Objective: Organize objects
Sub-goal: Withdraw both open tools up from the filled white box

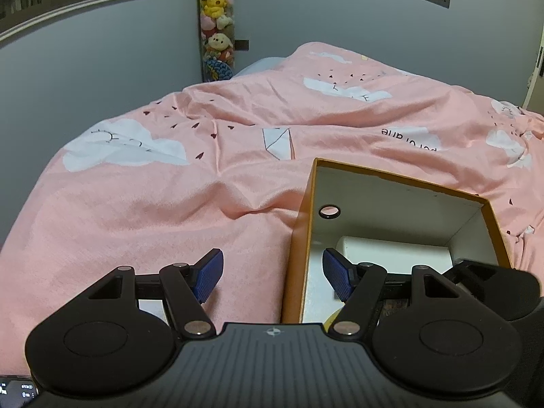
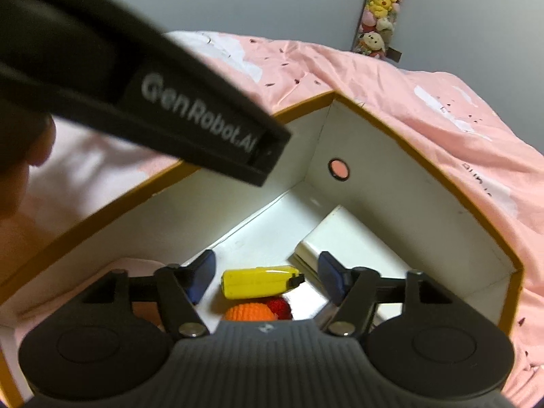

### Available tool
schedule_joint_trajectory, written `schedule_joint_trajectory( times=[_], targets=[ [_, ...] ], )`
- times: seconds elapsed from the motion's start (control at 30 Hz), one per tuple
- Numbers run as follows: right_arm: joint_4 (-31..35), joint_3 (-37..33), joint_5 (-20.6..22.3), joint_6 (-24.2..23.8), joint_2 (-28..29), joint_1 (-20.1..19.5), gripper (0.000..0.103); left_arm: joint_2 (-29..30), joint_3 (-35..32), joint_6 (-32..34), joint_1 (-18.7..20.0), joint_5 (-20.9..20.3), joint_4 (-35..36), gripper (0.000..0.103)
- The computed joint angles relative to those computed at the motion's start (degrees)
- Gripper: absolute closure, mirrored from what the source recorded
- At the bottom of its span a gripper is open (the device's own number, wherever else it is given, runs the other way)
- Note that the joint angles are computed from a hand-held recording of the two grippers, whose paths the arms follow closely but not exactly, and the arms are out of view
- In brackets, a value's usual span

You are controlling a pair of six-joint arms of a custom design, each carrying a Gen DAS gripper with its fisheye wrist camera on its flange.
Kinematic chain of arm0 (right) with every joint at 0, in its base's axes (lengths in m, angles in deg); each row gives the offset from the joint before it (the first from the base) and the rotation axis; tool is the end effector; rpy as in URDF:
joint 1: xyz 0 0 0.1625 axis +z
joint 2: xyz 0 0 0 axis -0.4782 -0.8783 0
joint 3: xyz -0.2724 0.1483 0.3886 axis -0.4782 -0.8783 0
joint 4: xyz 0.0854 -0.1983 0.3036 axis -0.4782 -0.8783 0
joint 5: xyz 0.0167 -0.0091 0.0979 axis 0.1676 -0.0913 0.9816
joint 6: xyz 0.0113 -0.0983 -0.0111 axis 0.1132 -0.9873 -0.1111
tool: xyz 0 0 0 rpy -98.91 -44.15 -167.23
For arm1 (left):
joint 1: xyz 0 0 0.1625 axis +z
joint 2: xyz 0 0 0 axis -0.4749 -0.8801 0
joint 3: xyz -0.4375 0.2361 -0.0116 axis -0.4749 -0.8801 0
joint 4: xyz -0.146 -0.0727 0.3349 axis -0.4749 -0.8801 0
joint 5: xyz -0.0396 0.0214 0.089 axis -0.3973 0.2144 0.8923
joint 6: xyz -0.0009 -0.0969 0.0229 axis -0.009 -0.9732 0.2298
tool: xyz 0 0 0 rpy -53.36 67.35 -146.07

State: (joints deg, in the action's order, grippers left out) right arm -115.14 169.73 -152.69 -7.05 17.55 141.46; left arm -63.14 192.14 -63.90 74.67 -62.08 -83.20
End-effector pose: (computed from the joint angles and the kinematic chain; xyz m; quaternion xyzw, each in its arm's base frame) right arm 0.3429 -0.5857 0.0873 0.4600 -0.8236 0.2000 0.2648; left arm -0.2199 -0.5461 0.2971 0.1351 0.8549 -0.3545 0.3538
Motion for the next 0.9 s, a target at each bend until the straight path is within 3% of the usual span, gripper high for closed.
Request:
schedule_joint_trajectory(
  times=[0.2, 0.43, 0.63, 0.9],
  targets=[
    [-5.07, 3.51, -1.4, 1.41, -2.28, 1.37, 0.026, -0.36, 2.01, 2.59, -2.11, 0.3, -3.49, 0.025],
    [-16.68, 9.3, -3.88, 2.21, -4.54, 2.31, 0.023, -0.97, 5.23, 7.24, -5.18, -0.99, -9.79, 0.024],
    [-25.83, 13.91, -6.08, 4.1, -6.43, 3.18, 0.022, -1.91, 8.41, 7.93, -7.44, -3.76, -13.44, 0.024],
    [-37.72, 19.24, -7.29, 6.25, -6.79, 4.22, 0.018, -2.39, 12.35, 6.94, -9.83, -4.01, -16.53, 0.024]
  ],
)
